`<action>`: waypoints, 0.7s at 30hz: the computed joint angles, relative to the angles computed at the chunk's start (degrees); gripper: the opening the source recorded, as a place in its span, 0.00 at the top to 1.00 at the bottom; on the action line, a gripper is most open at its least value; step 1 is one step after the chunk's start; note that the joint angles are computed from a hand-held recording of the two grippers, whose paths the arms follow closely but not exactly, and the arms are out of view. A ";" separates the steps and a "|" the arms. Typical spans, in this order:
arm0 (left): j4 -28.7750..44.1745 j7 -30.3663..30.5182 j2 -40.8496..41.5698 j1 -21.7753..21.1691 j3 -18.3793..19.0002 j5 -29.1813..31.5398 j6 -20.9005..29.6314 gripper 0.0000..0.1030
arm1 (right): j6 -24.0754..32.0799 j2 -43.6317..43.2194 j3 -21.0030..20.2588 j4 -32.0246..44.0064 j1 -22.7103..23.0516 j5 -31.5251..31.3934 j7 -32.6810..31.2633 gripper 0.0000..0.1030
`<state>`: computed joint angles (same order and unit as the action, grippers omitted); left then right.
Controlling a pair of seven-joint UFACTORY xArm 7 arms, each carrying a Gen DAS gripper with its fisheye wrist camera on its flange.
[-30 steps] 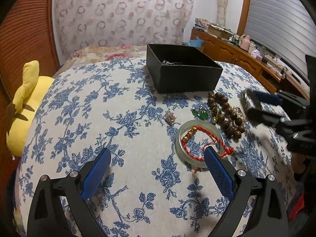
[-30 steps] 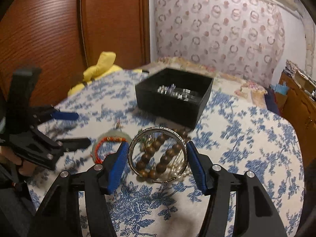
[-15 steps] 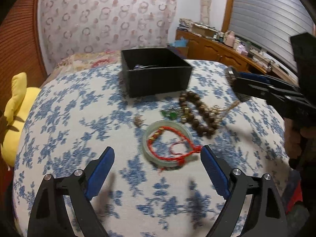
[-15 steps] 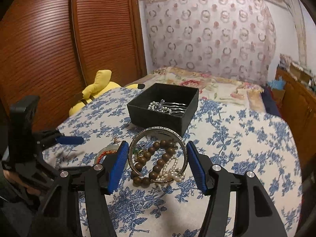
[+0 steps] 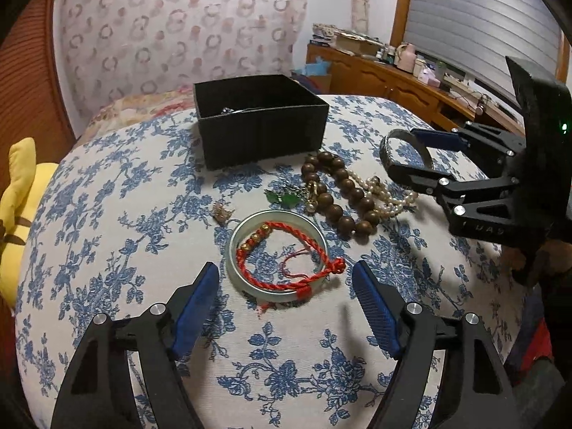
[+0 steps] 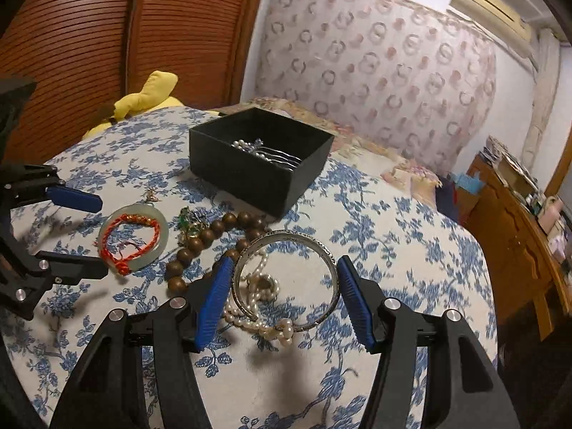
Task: Organize jewelry
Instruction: 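Grasp the red string bracelet with the left tool while the right tool holds the bangle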
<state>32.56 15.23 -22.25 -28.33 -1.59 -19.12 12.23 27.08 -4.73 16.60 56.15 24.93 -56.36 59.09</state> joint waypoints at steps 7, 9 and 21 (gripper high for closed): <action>-0.10 0.15 -0.25 -0.03 0.68 -0.37 -0.25 0.28 | 8.49 1.62 0.23 3.66 1.50 -1.19 -7.45 0.40; -0.16 0.42 -0.22 -0.37 1.09 -0.87 -0.30 0.28 | 10.77 1.85 0.34 4.22 2.13 -2.62 -8.51 0.40; 0.41 4.25 -0.06 -4.24 2.21 -4.10 -0.43 0.35 | 5.30 -1.12 -0.73 1.27 0.74 3.51 -6.07 0.40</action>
<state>32.97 19.48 -22.31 -32.57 0.62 -23.22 11.80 32.38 -5.86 15.87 57.43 25.66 -52.85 53.02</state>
